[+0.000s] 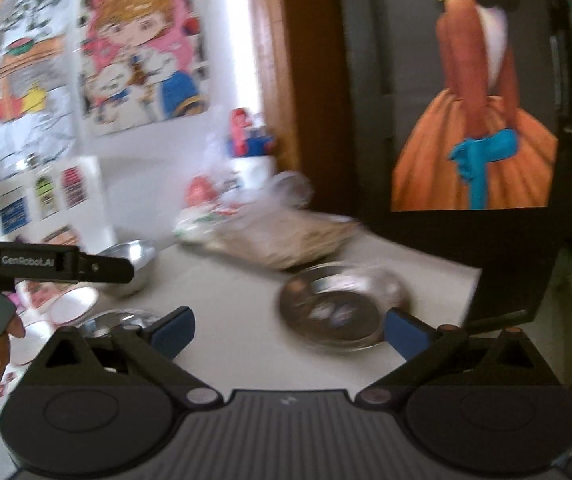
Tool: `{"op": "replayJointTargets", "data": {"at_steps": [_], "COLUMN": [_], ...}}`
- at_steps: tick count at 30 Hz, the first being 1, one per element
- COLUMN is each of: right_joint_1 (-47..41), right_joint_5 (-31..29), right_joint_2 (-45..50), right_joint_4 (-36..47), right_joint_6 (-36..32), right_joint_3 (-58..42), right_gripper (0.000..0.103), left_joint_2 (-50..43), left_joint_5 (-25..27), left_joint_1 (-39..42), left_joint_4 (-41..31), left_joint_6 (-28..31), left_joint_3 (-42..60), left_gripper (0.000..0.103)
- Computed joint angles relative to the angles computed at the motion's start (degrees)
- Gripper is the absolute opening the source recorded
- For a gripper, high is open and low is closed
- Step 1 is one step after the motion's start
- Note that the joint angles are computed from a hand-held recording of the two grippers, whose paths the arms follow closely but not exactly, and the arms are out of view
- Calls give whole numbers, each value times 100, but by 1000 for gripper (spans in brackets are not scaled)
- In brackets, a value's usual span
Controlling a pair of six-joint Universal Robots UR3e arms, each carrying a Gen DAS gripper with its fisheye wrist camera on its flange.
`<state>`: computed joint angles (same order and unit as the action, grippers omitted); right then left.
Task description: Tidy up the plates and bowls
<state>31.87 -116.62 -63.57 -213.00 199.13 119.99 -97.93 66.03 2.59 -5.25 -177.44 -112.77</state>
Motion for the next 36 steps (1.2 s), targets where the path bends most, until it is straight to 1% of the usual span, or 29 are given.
{"op": "replayJointTargets", "data": {"at_steps": [5,8,10,15,18,20,22,25,29,31,32,35,36], "right_joint_1": [-584,-915,-1111,-1643,-1929,-2163,-2234,-2276,-2313,-2358,-2361,-2304,-2294], "right_joint_5": [54,112,168,568,977,1402,1516,1571,1652,1754,1773,1682,1648], "right_joint_2": [272,659,943,1660,1914,2091,2213,2381,2506,2534,2557,2657,2678], "right_joint_4": [-782,-1336,-1581,-1933,-1882,-1943,-1919,-1837,-1782,-1733,-1692,-1639,-1661], "right_joint_6": [-112,-164,-122,59,184,273,261,172,110,91,87,53,39], "right_joint_3": [340,417,388,118,-102,-235,-378,-614,-789,-834,-866,-997,-1014], "right_gripper": [103,103,103,103,103,103,102,102,100,96,92,82,81], "left_joint_2": [-1050,-1666,-2117,-3197,-3734,-4084,-4387,-4657,-4926,-5007,-5033,-5025,-5001], "left_joint_5": [295,418,598,1064,1121,1134,1152,1129,1146,1123,1170,1104,1039], "left_joint_1": [-655,-946,-1165,-1595,-1707,-1749,-1767,-1758,-1772,-1776,-1798,-1794,-1778], "left_joint_4": [-115,-429,-657,-1091,-1569,-1964,-2281,-2398,-2554,-2529,-2426,-2359,-2271], "left_joint_6": [-312,-452,-595,-809,-864,-960,-1074,-1238,-1242,-1252,-1234,-1155,-1151], "left_joint_3": [1201,2019,2619,4003,4801,5355,5841,6183,6546,6606,6591,6538,6459], "left_gripper": [102,102,102,102,102,102,102,102,102,102,102,102,100]}}
